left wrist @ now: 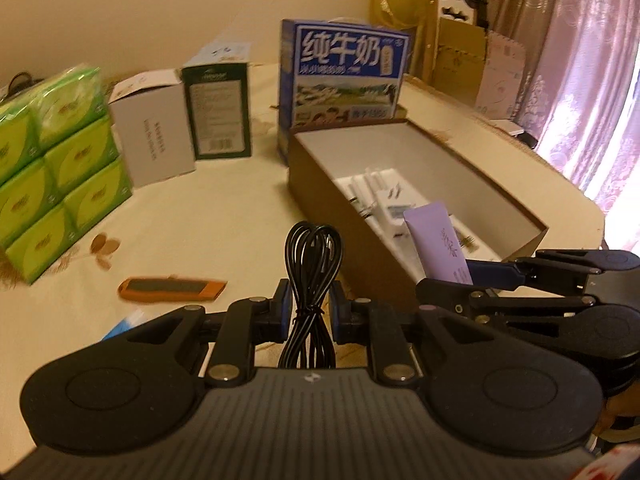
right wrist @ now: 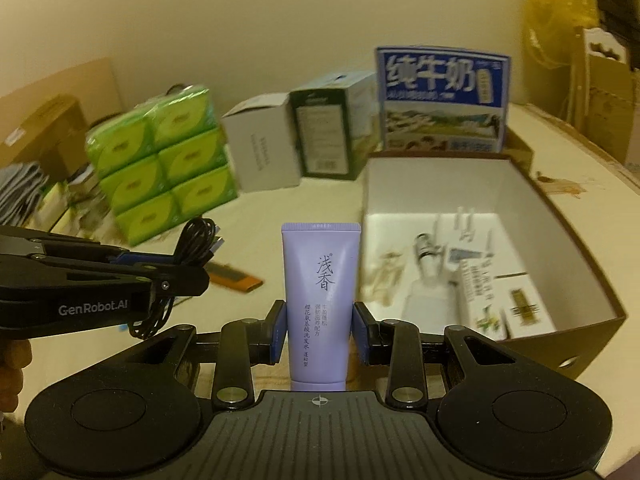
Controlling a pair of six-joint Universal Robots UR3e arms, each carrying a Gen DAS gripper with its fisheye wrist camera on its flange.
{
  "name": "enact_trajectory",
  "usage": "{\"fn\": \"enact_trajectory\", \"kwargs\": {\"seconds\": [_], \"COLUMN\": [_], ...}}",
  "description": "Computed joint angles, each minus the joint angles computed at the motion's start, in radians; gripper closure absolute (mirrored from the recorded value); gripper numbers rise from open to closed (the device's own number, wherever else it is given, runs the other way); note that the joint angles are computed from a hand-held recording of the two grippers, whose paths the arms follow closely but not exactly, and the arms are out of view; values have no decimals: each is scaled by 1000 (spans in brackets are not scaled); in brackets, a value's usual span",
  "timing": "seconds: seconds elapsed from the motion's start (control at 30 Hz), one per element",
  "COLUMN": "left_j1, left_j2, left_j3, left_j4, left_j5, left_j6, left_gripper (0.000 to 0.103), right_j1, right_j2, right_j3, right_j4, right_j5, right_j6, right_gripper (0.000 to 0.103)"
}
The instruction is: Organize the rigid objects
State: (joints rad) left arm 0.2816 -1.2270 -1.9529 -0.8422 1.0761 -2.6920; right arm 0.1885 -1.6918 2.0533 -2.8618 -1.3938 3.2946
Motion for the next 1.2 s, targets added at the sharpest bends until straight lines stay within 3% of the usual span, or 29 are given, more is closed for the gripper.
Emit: {"fn": "enact_trajectory", "kwargs": {"seconds": [0.33, 0.6, 1.0, 1.2], "left_j1": [-228, -362, -451, -470], "left_j2": [-270, -518, -919, -1138], "left_j3": [213, 456, 929, 1255], "left_j4": [132, 164, 57, -72], "left_j5": [95, 175, 275, 315], "left_j6": [-132, -190, -214, -206], "left_gripper": [88, 88, 88, 88], "right_j1": [-219, -356, -419, -414], "right_j2": [-48, 41, 351, 512], "right_j3": [20, -32, -285, -452], "right_j4": [14, 1, 4, 51], "right_j5": [84, 149, 159, 140], "right_j6": [-55, -127, -221, -235], "right_gripper": [72, 72, 72, 72]}}
